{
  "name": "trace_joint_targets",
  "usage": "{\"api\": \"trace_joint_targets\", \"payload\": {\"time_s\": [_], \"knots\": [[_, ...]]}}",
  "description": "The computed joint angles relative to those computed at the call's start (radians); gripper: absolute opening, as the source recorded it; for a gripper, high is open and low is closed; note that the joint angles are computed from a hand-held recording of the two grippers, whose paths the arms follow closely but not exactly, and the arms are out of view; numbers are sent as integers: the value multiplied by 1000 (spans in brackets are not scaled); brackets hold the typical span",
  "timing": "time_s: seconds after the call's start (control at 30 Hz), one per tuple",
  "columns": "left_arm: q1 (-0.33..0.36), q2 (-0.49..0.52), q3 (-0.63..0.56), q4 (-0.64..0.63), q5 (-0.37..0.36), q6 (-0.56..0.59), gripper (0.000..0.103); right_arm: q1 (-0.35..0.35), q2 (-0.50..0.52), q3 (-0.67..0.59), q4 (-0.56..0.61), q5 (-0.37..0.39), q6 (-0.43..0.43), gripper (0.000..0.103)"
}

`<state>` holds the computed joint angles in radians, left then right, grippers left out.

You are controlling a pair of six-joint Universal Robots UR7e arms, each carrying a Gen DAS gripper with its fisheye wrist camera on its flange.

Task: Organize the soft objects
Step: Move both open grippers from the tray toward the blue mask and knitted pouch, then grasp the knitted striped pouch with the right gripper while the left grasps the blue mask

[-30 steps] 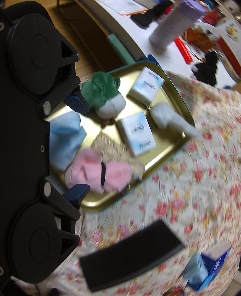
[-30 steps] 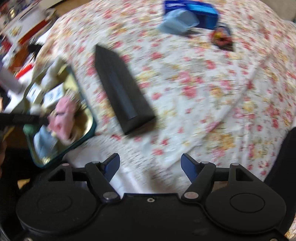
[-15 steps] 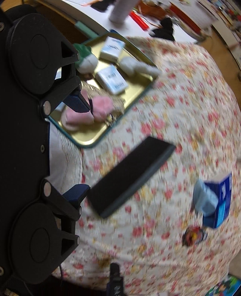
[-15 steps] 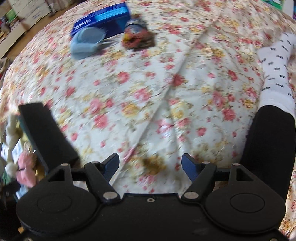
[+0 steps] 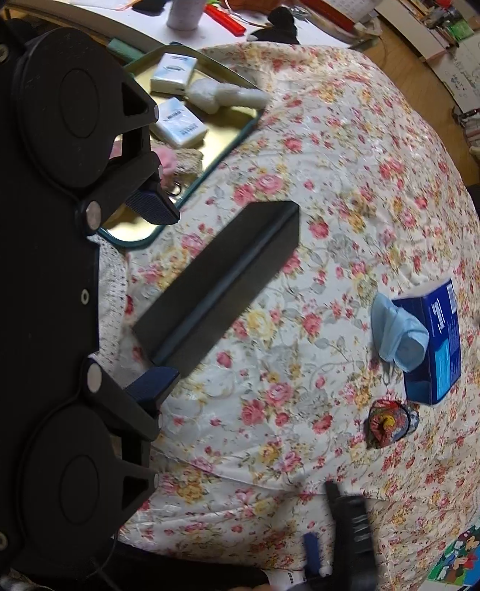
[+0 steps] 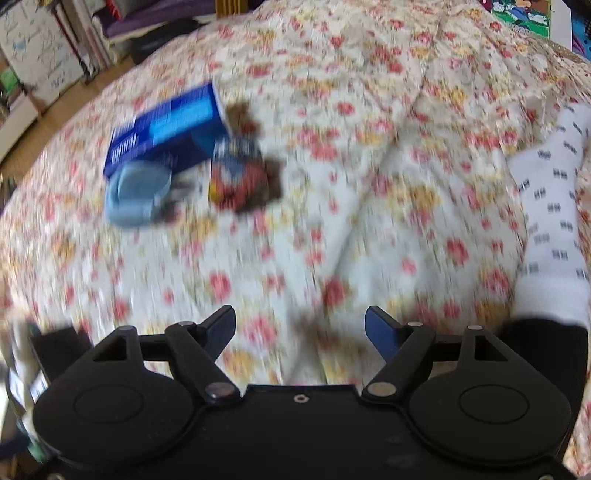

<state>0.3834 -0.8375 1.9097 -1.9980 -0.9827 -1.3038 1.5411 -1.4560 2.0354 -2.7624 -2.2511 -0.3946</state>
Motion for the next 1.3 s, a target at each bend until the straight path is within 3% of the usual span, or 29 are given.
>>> {"api": "trace_joint_targets", "payload": {"time_s": [0.17, 0.4, 0.6, 0.73, 1.03, 1.3], "knots": [[23, 31, -43, -1, 14, 48, 81, 13, 112, -137, -13, 27, 38, 82], [54, 55, -67, -35, 8, 106, 81, 7, 287, -310, -77, 19, 87, 82], [76, 64, -79, -25, 6, 126, 81, -13, 369, -407, 10, 3, 144, 82], [86, 64, -84, -10, 12, 124, 81, -32, 330, -366, 62, 34, 128, 83], [89, 75, -100, 19, 21, 119, 81, -29, 168, -178, 45, 115, 6, 86], [78, 65, -99, 67, 22, 93, 81, -29, 163, -100, 21, 141, -90, 83]]}}
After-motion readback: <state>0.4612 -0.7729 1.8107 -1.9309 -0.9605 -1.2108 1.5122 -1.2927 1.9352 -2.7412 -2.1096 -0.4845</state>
